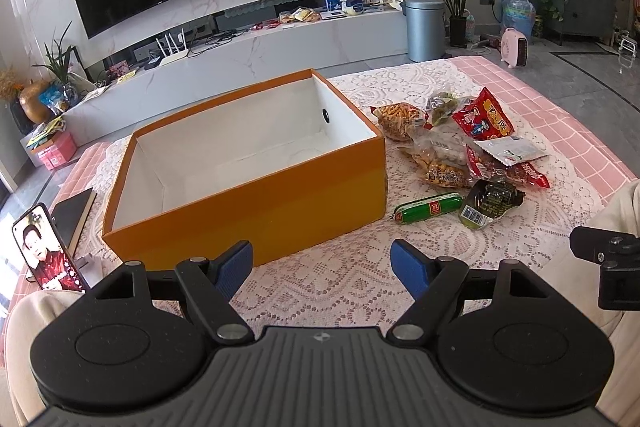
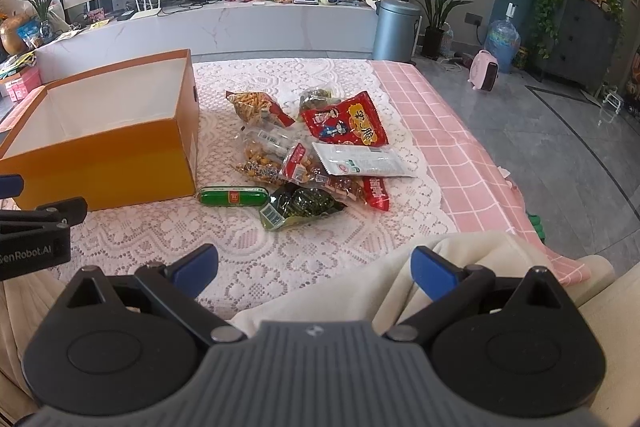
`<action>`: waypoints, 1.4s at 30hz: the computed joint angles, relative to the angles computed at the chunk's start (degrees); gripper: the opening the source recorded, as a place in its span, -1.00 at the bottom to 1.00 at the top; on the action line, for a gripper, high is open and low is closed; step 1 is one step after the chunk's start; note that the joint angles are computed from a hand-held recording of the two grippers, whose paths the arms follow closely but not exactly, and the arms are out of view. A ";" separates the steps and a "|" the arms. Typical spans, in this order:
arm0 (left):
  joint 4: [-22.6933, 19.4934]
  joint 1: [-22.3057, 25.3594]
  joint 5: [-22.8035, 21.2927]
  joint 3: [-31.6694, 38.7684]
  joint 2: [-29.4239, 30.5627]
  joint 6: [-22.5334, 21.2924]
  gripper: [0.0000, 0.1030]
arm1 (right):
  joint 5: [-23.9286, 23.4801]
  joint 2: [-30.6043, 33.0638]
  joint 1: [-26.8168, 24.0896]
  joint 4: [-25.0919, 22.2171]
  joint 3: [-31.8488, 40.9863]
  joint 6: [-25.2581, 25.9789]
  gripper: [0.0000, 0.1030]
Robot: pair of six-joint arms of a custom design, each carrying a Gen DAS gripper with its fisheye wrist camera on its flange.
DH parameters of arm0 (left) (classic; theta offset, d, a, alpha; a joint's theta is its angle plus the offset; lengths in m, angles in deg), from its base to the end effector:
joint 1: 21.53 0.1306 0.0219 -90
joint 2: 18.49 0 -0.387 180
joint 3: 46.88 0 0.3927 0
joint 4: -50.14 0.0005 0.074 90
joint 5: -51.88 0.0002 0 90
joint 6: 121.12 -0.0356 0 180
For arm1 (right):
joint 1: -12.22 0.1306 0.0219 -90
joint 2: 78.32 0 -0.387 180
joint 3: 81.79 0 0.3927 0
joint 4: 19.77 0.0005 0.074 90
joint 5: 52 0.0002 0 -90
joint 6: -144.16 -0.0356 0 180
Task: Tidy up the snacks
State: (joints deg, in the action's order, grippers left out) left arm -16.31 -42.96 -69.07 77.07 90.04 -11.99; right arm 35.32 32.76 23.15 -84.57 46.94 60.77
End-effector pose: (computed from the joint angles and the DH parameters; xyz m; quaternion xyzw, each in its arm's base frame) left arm 0.5548 -0.1986 0.5206 -0.0707 0.9102 0.1245 0.3887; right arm 0.5984 0.1167 0.5303 -0.1503 0.9185 0.0355 0.3641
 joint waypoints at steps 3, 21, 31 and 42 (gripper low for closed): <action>-0.09 0.00 0.00 0.10 0.03 -0.01 0.78 | 0.01 0.00 0.00 0.00 -0.03 -0.01 0.93; 3.64 0.35 2.17 -1.49 -0.69 -1.43 0.73 | -1.98 -0.93 -0.71 3.83 -2.44 -0.85 0.93; 3.55 2.87 14.61 0.67 1.53 -0.78 -0.37 | -6.56 1.74 -2.36 6.21 -1.14 0.38 0.64; 7.94 4.37 21.76 6.84 7.93 -10.79 0.39 | -7.15 12.76 -3.14 -3.43 13.54 -2.55 0.63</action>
State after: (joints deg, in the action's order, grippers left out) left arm -8.37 -38.59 -47.32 83.91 97.97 -22.78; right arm 28.17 45.52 20.01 -88.00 60.48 58.22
